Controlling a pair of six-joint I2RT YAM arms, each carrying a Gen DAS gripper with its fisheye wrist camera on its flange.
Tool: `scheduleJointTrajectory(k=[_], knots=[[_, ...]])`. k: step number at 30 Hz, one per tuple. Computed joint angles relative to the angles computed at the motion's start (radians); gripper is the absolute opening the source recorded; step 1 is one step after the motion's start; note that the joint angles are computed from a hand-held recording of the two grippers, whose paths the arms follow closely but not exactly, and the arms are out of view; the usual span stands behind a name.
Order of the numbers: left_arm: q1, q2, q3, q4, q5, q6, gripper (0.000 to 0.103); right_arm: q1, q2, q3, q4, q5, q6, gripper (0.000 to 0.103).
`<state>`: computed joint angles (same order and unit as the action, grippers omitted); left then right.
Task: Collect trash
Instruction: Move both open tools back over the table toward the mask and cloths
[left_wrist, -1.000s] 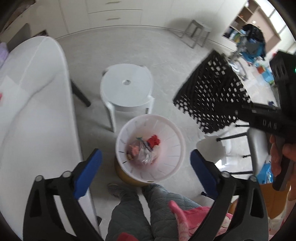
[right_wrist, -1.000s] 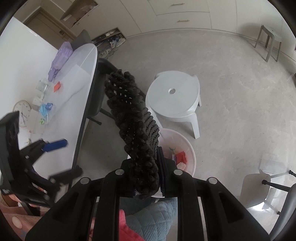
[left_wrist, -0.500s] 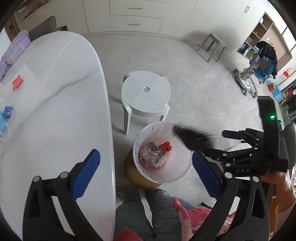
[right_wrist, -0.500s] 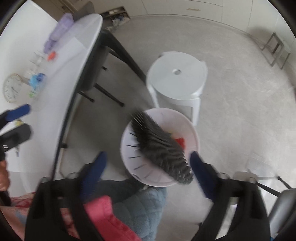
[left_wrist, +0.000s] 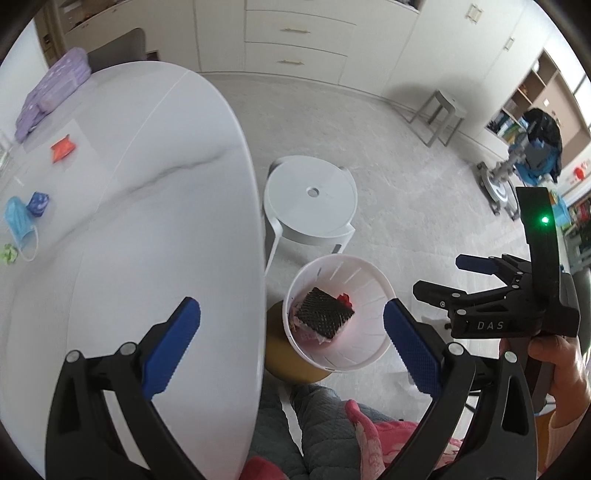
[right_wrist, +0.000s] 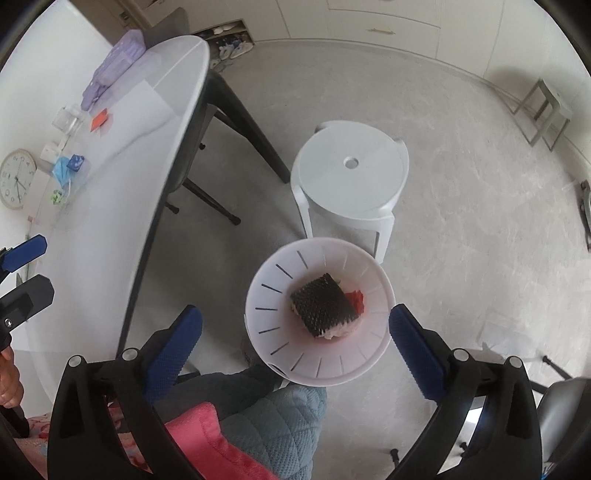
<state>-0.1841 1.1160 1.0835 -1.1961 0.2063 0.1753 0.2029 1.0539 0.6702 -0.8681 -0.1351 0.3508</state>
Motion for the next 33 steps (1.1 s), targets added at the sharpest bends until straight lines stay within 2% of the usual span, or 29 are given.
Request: scheduleJointTrajectory(k=[4,7,10,12,18,24,29,33], knots=[[0.101,0.010,0.026,-0.010,0.019,0.040,0.095,0.092,0.066,0.078,0.015,0.035,0.046,0.100],[0.250,0.028,0.061,-0.024,0.043,0.107,0.095,0.170,0.148,0.164,0.038,0.045,0.073,0.100],[0.401,0.058,0.099,-0.029,0.068,0.177,0.095,0.261,0.256,0.283,0.056,0.073,0.079,0.100],[0.556,0.098,0.139,-0.030,0.095,0.247,0.095,0.323,0.347,0.389,0.070,0.087,0.072,0.100],[0.861,0.232,0.252,0.009,0.137,0.342,0.095,0.459,0.587,0.695,0.071,0.087,0.048,0.100],[1.054,0.428,0.389,0.084,0.155,0.367,0.095,0.558,0.859,1.081,0.006,0.083,0.001,0.100],[1.111,0.604,0.517,0.139,0.145,0.352,0.095,0.582,1.104,1.448,-0.102,0.082,-0.036,0.100],[1.116,0.730,0.600,0.192,0.137,0.340,0.095,0.585,1.396,1.920,-0.300,0.081,-0.057,0.100]])
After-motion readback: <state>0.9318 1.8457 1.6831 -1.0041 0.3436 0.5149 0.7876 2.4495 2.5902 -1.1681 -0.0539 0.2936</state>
